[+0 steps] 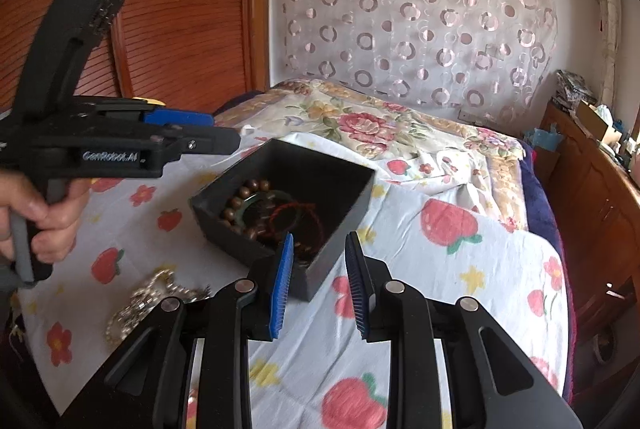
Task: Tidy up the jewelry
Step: 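Withdraw from the box and grasp the silver bangle with the right tool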
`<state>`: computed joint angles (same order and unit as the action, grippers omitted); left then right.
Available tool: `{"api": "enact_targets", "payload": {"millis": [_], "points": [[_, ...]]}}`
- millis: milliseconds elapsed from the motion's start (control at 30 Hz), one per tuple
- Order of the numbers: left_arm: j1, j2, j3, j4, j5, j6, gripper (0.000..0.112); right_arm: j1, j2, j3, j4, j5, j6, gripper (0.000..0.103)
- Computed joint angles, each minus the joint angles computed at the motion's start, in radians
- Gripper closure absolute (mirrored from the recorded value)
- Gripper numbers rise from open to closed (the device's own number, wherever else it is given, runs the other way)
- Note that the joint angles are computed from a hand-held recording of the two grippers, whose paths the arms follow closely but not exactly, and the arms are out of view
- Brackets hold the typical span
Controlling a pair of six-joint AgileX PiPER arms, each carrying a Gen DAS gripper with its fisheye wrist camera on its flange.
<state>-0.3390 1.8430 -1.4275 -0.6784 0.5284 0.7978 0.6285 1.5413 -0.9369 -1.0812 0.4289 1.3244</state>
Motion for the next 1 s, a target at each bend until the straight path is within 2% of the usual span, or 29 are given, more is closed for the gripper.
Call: {"api": "enact_targets", "payload": {"millis": [100, 200, 367, 633, 767, 900, 933, 967, 1000], "points": [[0.017, -0.039, 0.078, -0.050, -0.030, 0.070, 0.060, 0.039, -0.022, 0.053, -0.015, -0.017, 0.046, 0.074], [0.038, -0.091, 0.185, -0.134, -0.060, 0.187, 0.058, 0.082, -0.035, 0.098, -0.018, -0.043, 0.081, 0.074], [0.110, -0.160, 0.335, -0.328, -0.037, 0.397, 0.056, 0.153, -0.012, 0.124, -0.015, -0.044, 0.117, 0.074], [0.219, -0.224, 0.509, -0.478, 0.009, 0.597, 0.054, 0.127, 0.076, 0.070, 0.224, -0.069, -0.114, 0.074], [0.264, -0.246, 0.576, -0.492, 0.030, 0.656, 0.054, 0.090, 0.108, 0.052, 0.361, -0.088, -0.260, 0.074], [0.284, -0.251, 0.608, -0.480, 0.045, 0.674, 0.054, 0.075, 0.117, 0.047, 0.401, -0.098, -0.306, 0.075], [0.284, -0.252, 0.616, -0.478, 0.044, 0.676, 0.054, 0.077, 0.119, 0.044, 0.402, -0.093, -0.309, 0.091], [0.285, -0.253, 0.625, -0.481, 0.045, 0.683, 0.054, 0.082, 0.122, 0.042, 0.402, -0.089, -0.317, 0.096], [0.281, -0.256, 0.637, -0.490, 0.042, 0.694, 0.054, 0.085, 0.119, 0.045, 0.400, -0.091, -0.318, 0.097]]}}
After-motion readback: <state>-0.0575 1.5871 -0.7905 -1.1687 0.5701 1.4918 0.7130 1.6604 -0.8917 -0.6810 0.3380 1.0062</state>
